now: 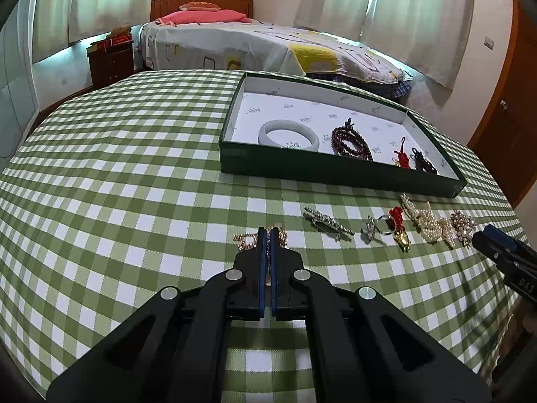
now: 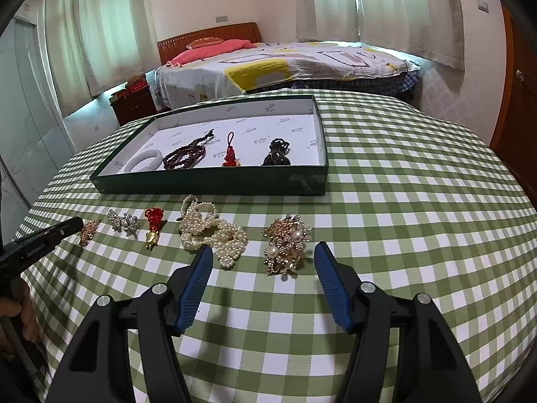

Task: Organize jewelry
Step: 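Lower the left gripper onto the gold chain and close it, then close the right gripper on the gold pearl brooch while the left gripper holds the gold chain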

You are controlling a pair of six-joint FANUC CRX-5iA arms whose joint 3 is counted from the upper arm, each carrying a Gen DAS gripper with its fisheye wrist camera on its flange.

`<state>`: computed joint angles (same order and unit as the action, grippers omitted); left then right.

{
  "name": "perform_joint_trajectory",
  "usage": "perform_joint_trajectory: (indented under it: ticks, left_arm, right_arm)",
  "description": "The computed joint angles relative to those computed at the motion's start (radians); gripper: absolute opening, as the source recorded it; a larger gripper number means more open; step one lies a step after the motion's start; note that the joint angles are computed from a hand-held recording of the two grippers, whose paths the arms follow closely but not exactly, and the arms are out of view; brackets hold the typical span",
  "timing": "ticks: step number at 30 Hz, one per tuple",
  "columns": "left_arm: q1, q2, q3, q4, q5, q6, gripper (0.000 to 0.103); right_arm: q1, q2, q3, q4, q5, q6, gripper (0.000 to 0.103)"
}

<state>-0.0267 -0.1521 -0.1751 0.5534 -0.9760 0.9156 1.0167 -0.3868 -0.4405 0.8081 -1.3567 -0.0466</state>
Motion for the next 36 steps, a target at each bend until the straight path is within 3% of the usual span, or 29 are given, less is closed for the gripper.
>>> perform_joint_trajectory:
  ticks: [4,6,8,11,16,18,19,20,36]
  left_arm:
    - [0.003,0.004,0.003,-0.007,-0.011,0.023,0.002]
    - [0.006,0.004,0.002,-0.007,-0.011,0.035,0.009]
    - [0.008,0.003,-0.001,-0.001,-0.012,0.035,0.034]
    - [0.001,-0.002,-0.006,-0.002,-0.001,0.026,0.045]
    - [-0.020,0.032,0.030,-0.035,-0.021,0.049,0.044]
    - [-0.027,0.040,0.038,-0.039,-0.018,0.042,0.035]
    - [-0.027,0.046,0.042,-0.036,-0.024,0.035,0.015]
    - [-0.026,0.050,0.043,-0.026,-0.031,0.026,0.013]
    - [0.002,0.009,0.014,0.039,-0.021,-0.027,0.010]
  right_arm:
    - [-0.001,-0.001,-0.001,-0.003,0.003,0.004,0.062]
    - [-0.002,-0.001,-0.001,-0.007,0.006,0.006,0.062]
    - [-0.004,-0.002,-0.002,-0.010,0.010,0.006,0.062]
    - [-0.006,-0.004,-0.005,-0.013,0.013,0.006,0.062]
    - [-0.009,-0.005,-0.008,-0.021,0.021,0.007,0.062]
    - [-0.010,-0.005,-0.008,-0.023,0.023,0.009,0.062]
    - [-0.012,-0.004,-0.008,-0.024,0.024,0.009,0.062]
    - [-0.013,-0.004,-0.009,-0.026,0.025,0.009,0.062]
    - [-0.024,-0.011,-0.016,-0.025,0.028,0.004,0.062]
